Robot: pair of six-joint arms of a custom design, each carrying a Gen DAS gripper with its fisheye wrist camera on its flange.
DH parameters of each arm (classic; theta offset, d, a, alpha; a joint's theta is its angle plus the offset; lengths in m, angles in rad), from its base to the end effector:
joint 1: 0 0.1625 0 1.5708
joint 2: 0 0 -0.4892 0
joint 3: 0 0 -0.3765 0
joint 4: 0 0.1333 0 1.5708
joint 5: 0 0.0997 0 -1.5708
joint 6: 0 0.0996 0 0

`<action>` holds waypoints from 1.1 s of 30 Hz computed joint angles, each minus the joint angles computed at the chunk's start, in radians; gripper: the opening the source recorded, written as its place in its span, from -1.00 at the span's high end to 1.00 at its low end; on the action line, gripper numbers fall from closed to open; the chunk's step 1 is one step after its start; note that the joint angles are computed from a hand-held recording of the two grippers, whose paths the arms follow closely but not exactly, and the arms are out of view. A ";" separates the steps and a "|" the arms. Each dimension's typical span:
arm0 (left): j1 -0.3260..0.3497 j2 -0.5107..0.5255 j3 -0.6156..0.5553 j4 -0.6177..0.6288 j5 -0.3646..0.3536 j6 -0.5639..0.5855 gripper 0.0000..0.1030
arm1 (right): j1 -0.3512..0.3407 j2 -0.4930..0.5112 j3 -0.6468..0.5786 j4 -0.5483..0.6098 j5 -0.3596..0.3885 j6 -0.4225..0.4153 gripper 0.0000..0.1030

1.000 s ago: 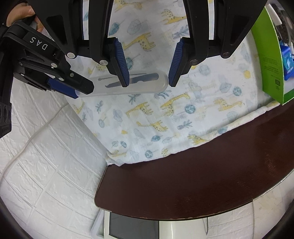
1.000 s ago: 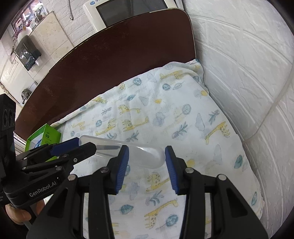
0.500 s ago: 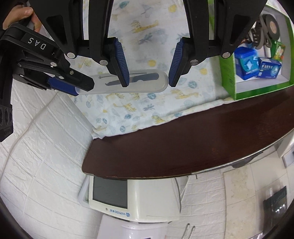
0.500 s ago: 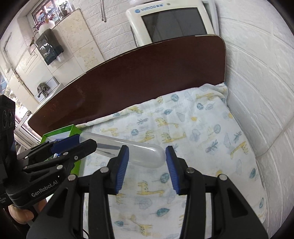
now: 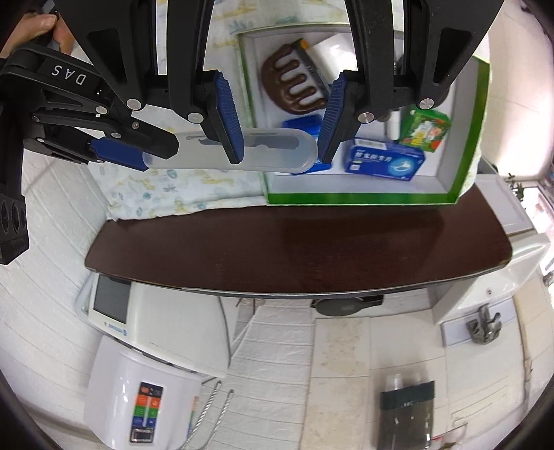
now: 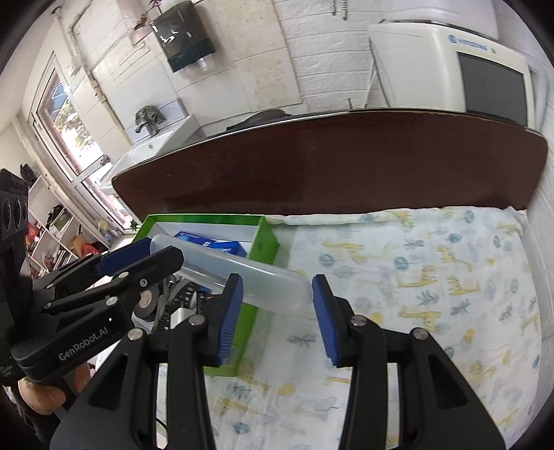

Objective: Organize rigid objects
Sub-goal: 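Lift the clear case and carry it over the green box, then lower the clear case into the green box and open both grippers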

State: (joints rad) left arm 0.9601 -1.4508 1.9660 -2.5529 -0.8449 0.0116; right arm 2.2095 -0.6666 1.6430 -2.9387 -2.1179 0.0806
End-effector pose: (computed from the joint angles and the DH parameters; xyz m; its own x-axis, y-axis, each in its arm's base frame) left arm -0.1284 -0.5311 0.4410 -0.7781 0.1926 -0.5979 0.5211 0.7294 -0.4432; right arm 0.4946 -0.5294 0.1125 -0.8458 -0.2889 0.4486 -0.4845 0.7679 -0.4191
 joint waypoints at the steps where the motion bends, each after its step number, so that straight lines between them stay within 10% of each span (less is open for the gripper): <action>1: 0.010 -0.014 0.003 0.001 0.008 -0.001 0.15 | 0.005 0.018 -0.022 0.016 0.010 -0.002 0.18; 33: 0.284 -0.076 -0.032 0.029 -0.070 -0.025 0.15 | 0.031 0.294 -0.347 0.333 0.083 0.036 0.18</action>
State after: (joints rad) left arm 1.2442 -1.5265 1.9342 -2.5237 -0.9147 -0.0132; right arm 2.2408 -0.3726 1.2962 -2.6053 -2.0345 0.1166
